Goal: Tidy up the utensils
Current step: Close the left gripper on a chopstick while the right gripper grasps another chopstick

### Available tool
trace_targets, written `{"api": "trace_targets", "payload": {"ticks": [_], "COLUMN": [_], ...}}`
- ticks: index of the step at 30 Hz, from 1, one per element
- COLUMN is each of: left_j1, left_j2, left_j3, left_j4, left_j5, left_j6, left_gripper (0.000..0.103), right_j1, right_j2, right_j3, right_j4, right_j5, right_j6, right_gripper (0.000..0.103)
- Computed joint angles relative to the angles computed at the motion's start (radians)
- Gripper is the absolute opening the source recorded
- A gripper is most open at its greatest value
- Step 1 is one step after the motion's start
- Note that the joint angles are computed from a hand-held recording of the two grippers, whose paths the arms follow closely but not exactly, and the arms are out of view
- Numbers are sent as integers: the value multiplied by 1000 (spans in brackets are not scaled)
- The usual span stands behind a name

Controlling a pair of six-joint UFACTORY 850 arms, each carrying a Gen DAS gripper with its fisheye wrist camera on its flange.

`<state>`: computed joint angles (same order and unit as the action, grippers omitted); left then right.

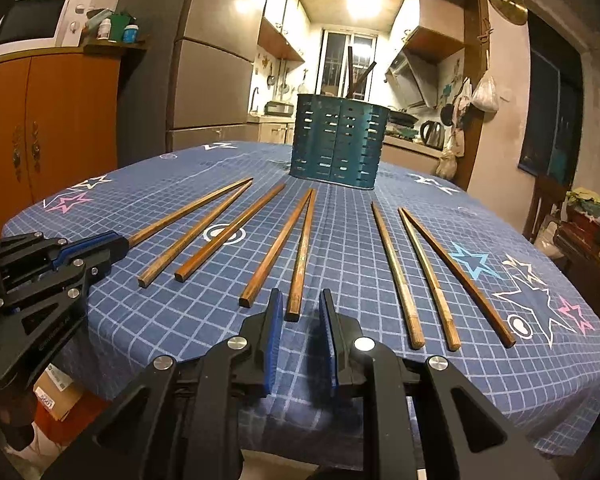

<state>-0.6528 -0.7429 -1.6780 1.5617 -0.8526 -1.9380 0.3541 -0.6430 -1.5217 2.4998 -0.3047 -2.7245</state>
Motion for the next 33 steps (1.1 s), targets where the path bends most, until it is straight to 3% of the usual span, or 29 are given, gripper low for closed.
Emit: {"api": "trace_targets", "payload": {"ticks": [6, 22, 24, 28, 33], "left_j1": [-1, 11, 12, 18, 19], "left_j2": [10, 2, 0, -13, -10], "left_j3": [32, 8, 6, -16, -9], "left_j4": [58, 46, 44, 21, 30], "left_j5": [-2, 16, 13, 0, 4], "left_j6": [-83, -57, -55, -34, -51], "left_gripper": [6, 7, 9, 24, 23], "right_j1": [4, 7, 7, 6, 7], "right_j2": [-5, -8, -8, -14, -16], "right_j3": [6, -2, -2, -12, -14], "right_j4": [87, 66, 69, 53, 72], "right_j5": [-18, 0, 0, 4, 1], "right_j6": [-62, -31, -32, -13, -44], "right_gripper": [20, 18, 18, 18, 18]}}
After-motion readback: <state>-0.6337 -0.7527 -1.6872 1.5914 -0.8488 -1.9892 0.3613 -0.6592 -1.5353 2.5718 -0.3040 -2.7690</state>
